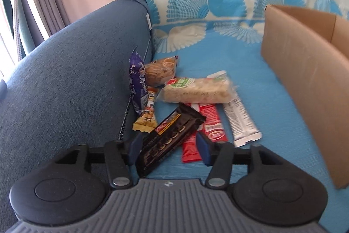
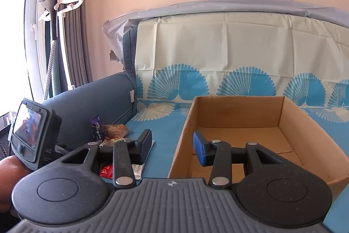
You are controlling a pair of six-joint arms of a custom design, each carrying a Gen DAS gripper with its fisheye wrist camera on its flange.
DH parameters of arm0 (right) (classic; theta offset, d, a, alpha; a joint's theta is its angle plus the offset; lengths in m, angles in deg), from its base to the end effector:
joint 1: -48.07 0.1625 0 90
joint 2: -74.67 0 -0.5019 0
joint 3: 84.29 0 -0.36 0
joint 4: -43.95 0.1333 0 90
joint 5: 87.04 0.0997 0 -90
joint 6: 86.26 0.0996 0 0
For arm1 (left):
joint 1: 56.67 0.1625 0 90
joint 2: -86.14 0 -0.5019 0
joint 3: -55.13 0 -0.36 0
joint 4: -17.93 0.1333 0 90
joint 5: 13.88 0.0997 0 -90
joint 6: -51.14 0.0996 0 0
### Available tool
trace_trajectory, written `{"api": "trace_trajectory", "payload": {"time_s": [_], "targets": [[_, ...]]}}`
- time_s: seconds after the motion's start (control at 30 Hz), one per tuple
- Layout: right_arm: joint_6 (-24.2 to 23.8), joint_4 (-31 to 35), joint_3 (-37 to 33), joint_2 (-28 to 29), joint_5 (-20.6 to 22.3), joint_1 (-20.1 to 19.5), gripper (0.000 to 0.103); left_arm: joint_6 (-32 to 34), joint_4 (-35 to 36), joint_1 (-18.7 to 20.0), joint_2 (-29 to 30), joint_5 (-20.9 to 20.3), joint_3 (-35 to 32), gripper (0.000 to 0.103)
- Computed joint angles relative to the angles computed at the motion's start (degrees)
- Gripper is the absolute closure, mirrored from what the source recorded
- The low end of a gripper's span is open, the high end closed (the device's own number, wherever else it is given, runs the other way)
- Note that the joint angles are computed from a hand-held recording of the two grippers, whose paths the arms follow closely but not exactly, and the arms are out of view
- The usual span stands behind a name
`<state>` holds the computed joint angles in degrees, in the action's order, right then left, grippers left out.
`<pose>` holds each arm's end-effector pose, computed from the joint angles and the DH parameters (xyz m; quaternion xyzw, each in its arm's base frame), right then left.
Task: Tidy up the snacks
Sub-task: 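Close the right tool on the silver stick packet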
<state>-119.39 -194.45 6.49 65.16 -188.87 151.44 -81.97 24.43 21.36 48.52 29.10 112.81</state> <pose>0.2667 -0.6337 -0.0564 0.2748 -0.7840 0.5270 0.1790 0.0457 -0.7783 0.2258 0.2006 0.7824 -0.3581 0.4683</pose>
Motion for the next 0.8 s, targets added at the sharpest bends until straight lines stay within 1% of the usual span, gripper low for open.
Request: {"api": "trace_trajectory", "payload": {"time_s": [0.07, 0.13, 0.23, 0.3, 0.43, 0.5, 0.57, 0.6, 0.63, 0.67, 0.7, 0.8], "targets": [[0.55, 1.01, -0.42, -0.11, -0.26, 0.05, 0.059, 3.91, -2.39, 0.01, 1.15, -2.0, -0.64, 0.035], [1.05, 1.8, -0.71, -0.19, -0.52, 0.12, 0.059, 7.2, -3.88, 0.1, 2.53, -3.99, -1.86, 0.034], [1.12, 2.46, -0.86, -0.27, -0.84, 0.25, 0.059, 10.4, -4.15, 0.36, 4.59, -6.4, -4.5, 0.03], [1.05, 2.94, -0.97, -0.3, -1.26, 0.34, 0.058, 10.65, -3.78, 0.73, 5.62, -7.38, -6.37, 0.028], [1.63, 4.11, -1.51, -0.31, -2.05, 0.56, 0.058, 8.88, -3.21, 1.43, 5.94, -5.87, -7.68, 0.028], [1.62, 4.66, -1.91, -0.28, -2.33, 0.73, 0.058, 8.03, -2.95, 1.59, 5.66, -4.81, -7.41, 0.042], [1.22, 4.86, -2.26, -0.09, -2.39, 0.89, 0.058, 5.53, -0.01, 1.8, 6.06, -4.22, -8.96, 0.076], [0.89, 4.94, -2.43, -0.01, -2.37, 0.96, 0.058, 4.66, 0.48, 1.75, 6.1, -4.31, -9.23, 0.082], [0.65, 5.06, -2.56, 0.09, -2.51, 1.05, 0.058, 3.57, 0.92, 1.81, 5.87, -3.84, -9.18, 0.093], [0.73, 5.34, -2.71, 0.14, -2.79, 1.17, 0.058, 1.81, 2.07, 1.8, 5.68, -2.88, -9.45, 0.1], [0.98, 5.43, -2.72, 0.16, -2.83, 1.26, 0.058, -0.06, 2.81, 1.83, 5.06, -1.74, -8.9, 0.102], [0.91, 5.34, -2.97, 0.34, -3.11, 1.57, 0.058, -5.1, 2.33, 2.01, 2.17, 2.82, -5.54, 0.103]]}}
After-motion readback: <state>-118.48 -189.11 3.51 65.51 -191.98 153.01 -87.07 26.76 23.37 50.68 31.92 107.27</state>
